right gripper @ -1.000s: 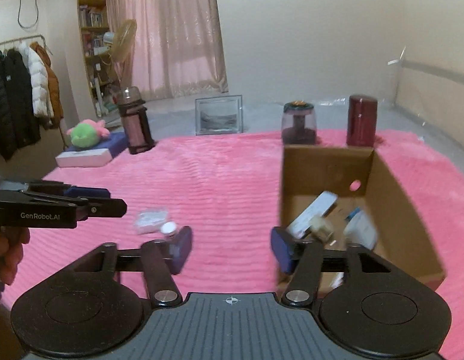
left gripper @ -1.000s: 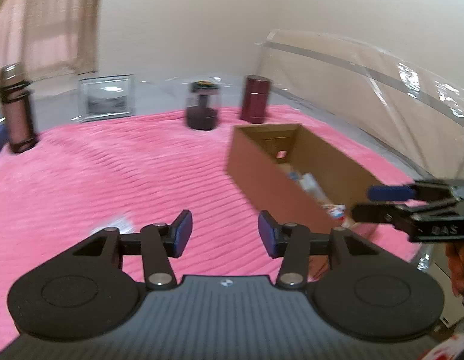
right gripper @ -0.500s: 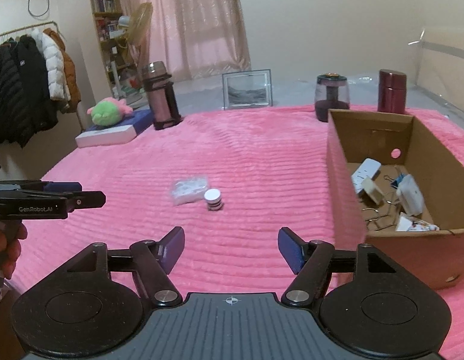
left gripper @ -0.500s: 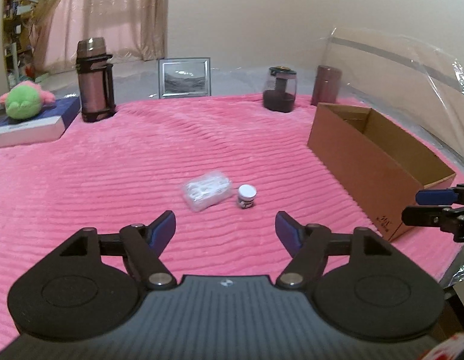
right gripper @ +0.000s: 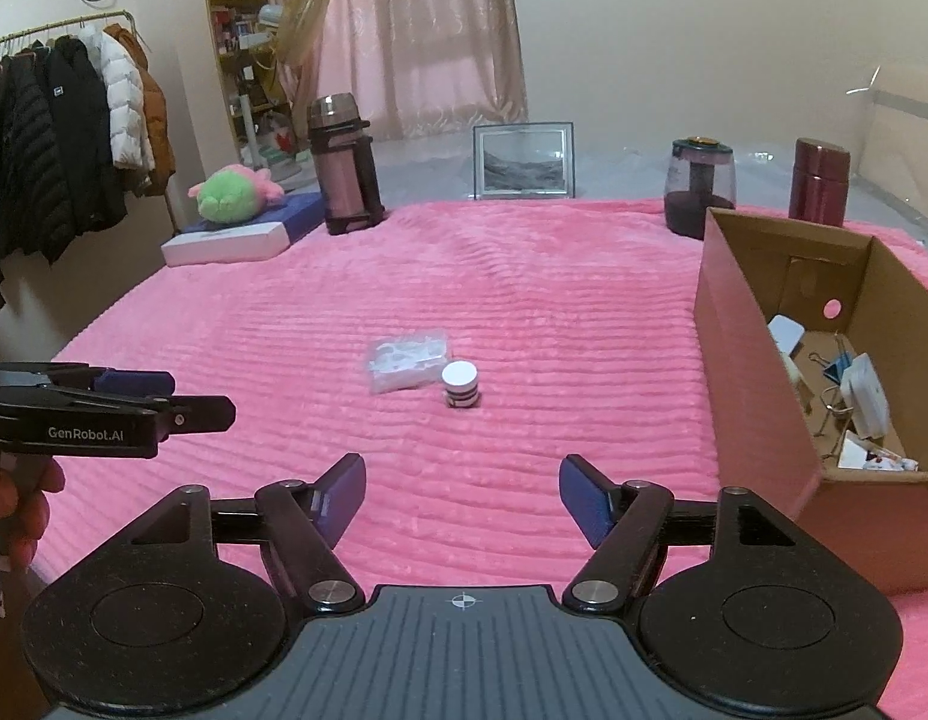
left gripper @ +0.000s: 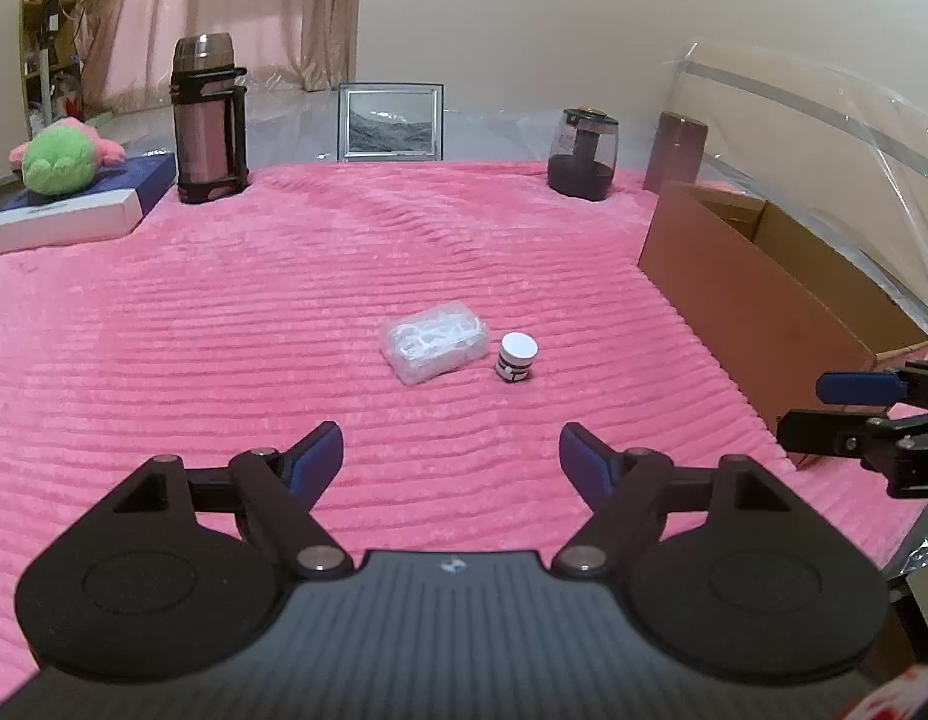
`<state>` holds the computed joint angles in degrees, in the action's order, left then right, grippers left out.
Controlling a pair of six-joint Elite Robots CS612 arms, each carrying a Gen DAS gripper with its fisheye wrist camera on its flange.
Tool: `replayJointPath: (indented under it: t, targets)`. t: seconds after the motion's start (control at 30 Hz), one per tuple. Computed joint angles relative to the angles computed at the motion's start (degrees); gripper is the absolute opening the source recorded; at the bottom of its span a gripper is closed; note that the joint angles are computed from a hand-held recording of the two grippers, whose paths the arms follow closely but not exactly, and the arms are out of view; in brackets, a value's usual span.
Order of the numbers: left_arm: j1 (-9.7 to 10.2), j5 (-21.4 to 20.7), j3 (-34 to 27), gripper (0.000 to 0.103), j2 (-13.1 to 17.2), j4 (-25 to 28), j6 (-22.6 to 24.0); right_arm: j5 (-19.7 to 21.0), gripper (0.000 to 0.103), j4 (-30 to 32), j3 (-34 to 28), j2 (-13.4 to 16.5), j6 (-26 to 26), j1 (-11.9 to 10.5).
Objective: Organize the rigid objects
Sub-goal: 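Open both tools and withdraw them from the box toward the remaining items, then grasp the white-capped jar with the right tool while the left tool grasps the clear floss-pick box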
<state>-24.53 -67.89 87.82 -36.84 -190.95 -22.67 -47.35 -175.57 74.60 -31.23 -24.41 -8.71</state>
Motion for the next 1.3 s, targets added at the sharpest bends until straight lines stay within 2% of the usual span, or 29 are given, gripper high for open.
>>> replayJointPath:
  t: [0.4,0.63,0.73,0.9,1.2,1.3]
  targets:
    - [0.88,2.6,-2.5,0.084,2.0,1.9,-1.2,-2.6,0.069,-1.6,-5.0,4.0,3.4,1.9]
    - [2.19,1.2,-5.5,0.085,4.2,2.5,-1.4,-4.8,0.069,-0.7,-10.0,7.3,4.5,3.4]
    - [2.79,0.2,-7.2,0.085,5.3,3.1,-1.5,-4.9,0.069,-0.5,-12.8,9.3,5.3,3.9]
    - [3.17,2.3,-10.2,0.085,7.5,3.8,-1.3,-5.6,0.069,0.2,-17.9,12.5,7.2,5.0]
    - [4.51,0.9,-15.7,0.085,11.3,3.1,1.2,-6.6,0.068,3.3,-28.1,18.4,8.5,6.7]
    - [4.75,1.1,-17.2,0.085,12.2,4.3,1.1,-7.3,0.063,4.2,-31.0,20.1,8.9,7.3]
